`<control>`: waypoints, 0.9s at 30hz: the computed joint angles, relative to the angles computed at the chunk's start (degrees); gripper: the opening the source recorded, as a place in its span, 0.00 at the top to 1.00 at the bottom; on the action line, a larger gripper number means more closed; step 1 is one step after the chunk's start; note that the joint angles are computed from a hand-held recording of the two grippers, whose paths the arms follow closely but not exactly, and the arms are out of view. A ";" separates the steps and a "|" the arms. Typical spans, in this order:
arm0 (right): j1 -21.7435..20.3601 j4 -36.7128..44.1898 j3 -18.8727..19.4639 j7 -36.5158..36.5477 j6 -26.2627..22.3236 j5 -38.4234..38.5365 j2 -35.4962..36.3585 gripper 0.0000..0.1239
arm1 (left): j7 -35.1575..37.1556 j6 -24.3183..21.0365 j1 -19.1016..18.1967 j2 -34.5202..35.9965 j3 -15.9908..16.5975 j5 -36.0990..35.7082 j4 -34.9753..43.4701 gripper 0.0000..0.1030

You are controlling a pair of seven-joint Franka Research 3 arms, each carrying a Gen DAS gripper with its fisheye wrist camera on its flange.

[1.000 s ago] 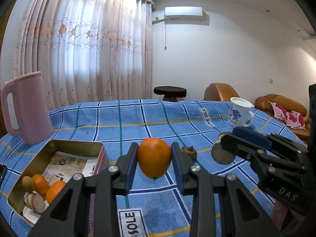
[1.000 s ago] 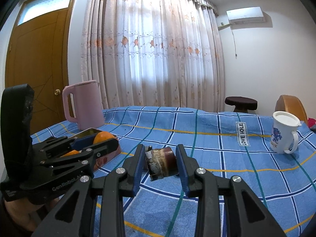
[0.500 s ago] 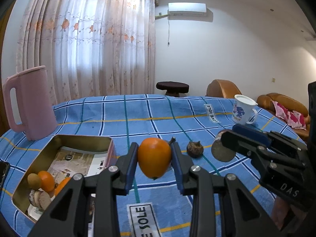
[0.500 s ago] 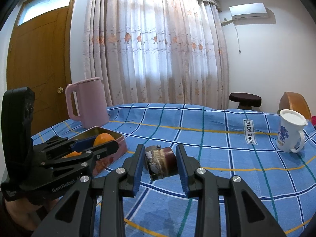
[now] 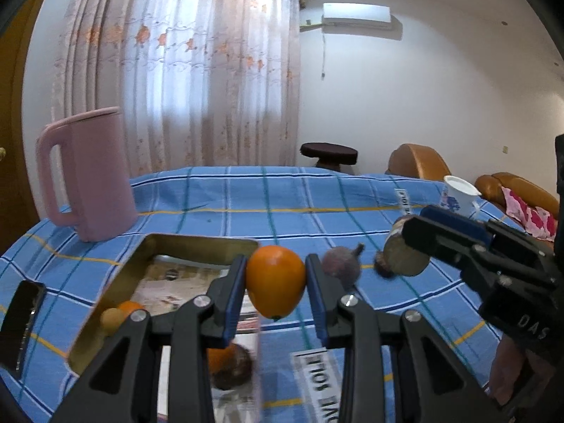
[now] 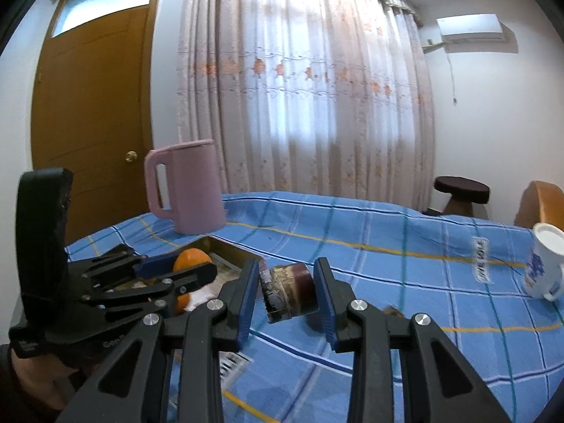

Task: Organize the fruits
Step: 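Lower the orange and jar into the tin and open both tools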

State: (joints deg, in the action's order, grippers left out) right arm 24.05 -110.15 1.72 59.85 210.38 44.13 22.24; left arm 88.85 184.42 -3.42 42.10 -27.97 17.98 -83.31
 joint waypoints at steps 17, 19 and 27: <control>12.50 16.69 -11.43 -1.48 -14.83 -1.47 10.91 0.72 | -3.87 -3.61 0.92 -1.17 8.25 -3.88 0.56 0.66; 12.44 17.64 -11.46 0.01 -16.39 -3.05 11.82 0.72 | -3.54 -3.72 1.82 -1.03 7.51 -4.04 0.40 0.66; 18.94 22.62 -21.42 7.00 -21.14 -6.50 16.23 0.72 | -3.99 -3.69 1.95 -0.67 7.77 -4.69 0.82 0.66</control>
